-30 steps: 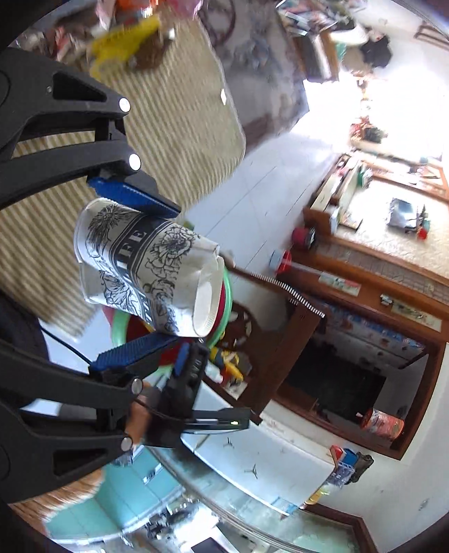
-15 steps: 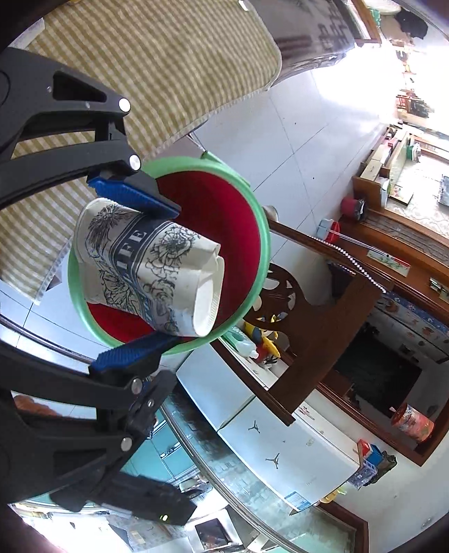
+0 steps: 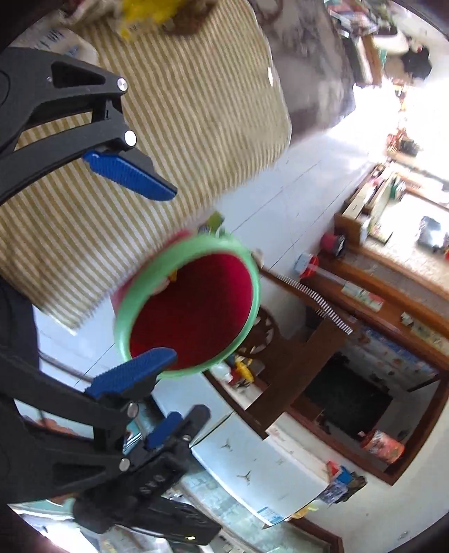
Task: Collect trash
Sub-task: 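Drop the carton into the red bin with the right tool while the left tool drops the cup, then move the left tool over the clear plastic water bottle on the cloth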
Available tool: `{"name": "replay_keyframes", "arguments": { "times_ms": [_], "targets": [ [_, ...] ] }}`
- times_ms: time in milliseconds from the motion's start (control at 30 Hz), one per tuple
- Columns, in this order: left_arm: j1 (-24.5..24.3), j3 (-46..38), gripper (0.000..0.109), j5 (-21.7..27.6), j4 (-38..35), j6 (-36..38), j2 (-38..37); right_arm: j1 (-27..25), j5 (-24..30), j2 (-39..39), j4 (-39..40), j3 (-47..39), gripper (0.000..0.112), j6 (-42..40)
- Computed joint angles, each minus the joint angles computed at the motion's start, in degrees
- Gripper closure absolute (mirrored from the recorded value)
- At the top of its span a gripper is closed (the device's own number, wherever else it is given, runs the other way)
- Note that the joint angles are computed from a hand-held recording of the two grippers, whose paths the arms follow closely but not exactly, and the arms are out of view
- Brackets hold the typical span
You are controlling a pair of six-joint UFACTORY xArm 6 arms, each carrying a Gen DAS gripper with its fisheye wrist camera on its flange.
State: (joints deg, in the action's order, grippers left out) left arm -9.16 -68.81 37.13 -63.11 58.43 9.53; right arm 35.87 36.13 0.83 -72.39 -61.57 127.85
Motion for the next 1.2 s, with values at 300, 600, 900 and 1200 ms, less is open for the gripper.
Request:
{"name": "replay_keyframes", "arguments": {
  "times_ms": [300, 600, 900, 1200],
  "targets": [
    [15.33, 17.55, 0.015, -7.66, 5.67, 1.06, -13.98, 4.51, -6.9, 13.28, 3.86, -17.03, 0.028, -15.55],
    [25.93, 17.68, 0.014, -10.12, 20.05, -4.16, -8.84, 10.21, -9.9, 29.93, 25.72, -36.86, 0.025, -43.89],
    [25.06, 13.06, 0.015, -9.28, 26.52, -11.57, -1.51, 15.09, -6.71, 40.63, 40.34, -51.36, 0.02, -62.45],
    [27.35, 10.45, 0.049, -4.76, 15.13, -4.7, 0.65, 16.48, -2.41, 46.68, 46.51, -59.72, 0.02, -69.94]
  ]
}}
